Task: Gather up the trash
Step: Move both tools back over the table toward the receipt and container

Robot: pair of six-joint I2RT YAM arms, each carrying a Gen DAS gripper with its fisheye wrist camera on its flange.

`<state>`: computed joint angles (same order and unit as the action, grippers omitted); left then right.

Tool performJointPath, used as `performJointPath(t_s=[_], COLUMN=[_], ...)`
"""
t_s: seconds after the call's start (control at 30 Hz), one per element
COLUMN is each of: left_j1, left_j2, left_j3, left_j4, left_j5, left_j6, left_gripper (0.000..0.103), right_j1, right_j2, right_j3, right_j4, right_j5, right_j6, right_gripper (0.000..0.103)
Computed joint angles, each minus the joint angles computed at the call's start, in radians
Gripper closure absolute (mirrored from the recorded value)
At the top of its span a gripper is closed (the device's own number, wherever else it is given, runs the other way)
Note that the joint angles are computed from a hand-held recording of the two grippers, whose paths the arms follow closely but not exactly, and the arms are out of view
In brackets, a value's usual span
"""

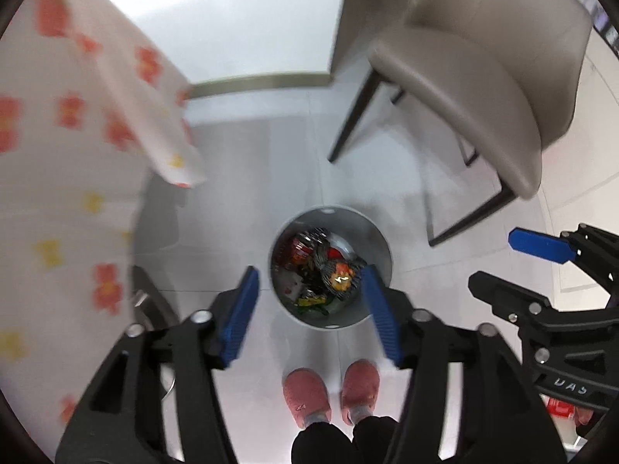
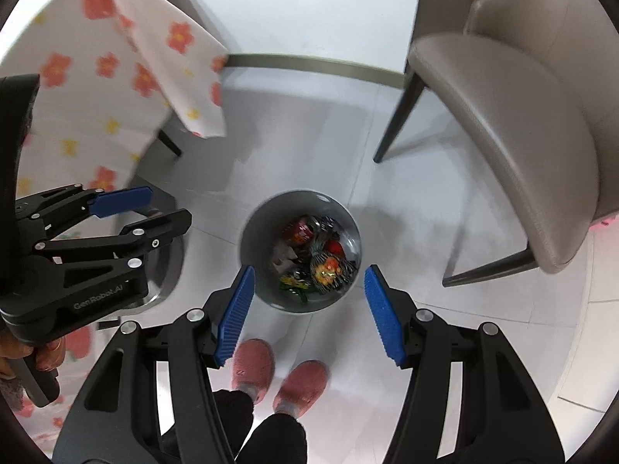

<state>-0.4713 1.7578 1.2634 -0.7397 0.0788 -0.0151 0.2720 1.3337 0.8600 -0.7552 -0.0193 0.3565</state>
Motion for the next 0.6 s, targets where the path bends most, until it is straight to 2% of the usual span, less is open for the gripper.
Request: performJointPath(t_s=[0.23,0.3,0.47,0.6], left_j1=[0.1,0.147,0.348,0.587], left_j2=[-0.25,-0.312,-0.421,-0.473], left_j3=[0.161,0.221,0.366,0.455], left_j4=[-0.337,-0.422,-0.604,-0.703], left_j5=[-0.021,-0.047,-0.049,-0.021], left_j6=[-0.032,-0.04,-0.038,0.043], left_gripper=[0.038,0.032,0.03,0.03], right_j1=[0.151,0.197,0.344,0.462], right_j2=[-0.035,-0.001,0.137,0.322], right_j3=[0.364,0.478,0.772,1.079], right_j4=[-0.309,-0.359,-0.453,-0.525], right_j5=[-0.001,-0.017,-0.027,-0.032], right_j6=[0.015,0.004,-0.041,-0.083], right_gripper=[0.046,0.046,0.046,0.046])
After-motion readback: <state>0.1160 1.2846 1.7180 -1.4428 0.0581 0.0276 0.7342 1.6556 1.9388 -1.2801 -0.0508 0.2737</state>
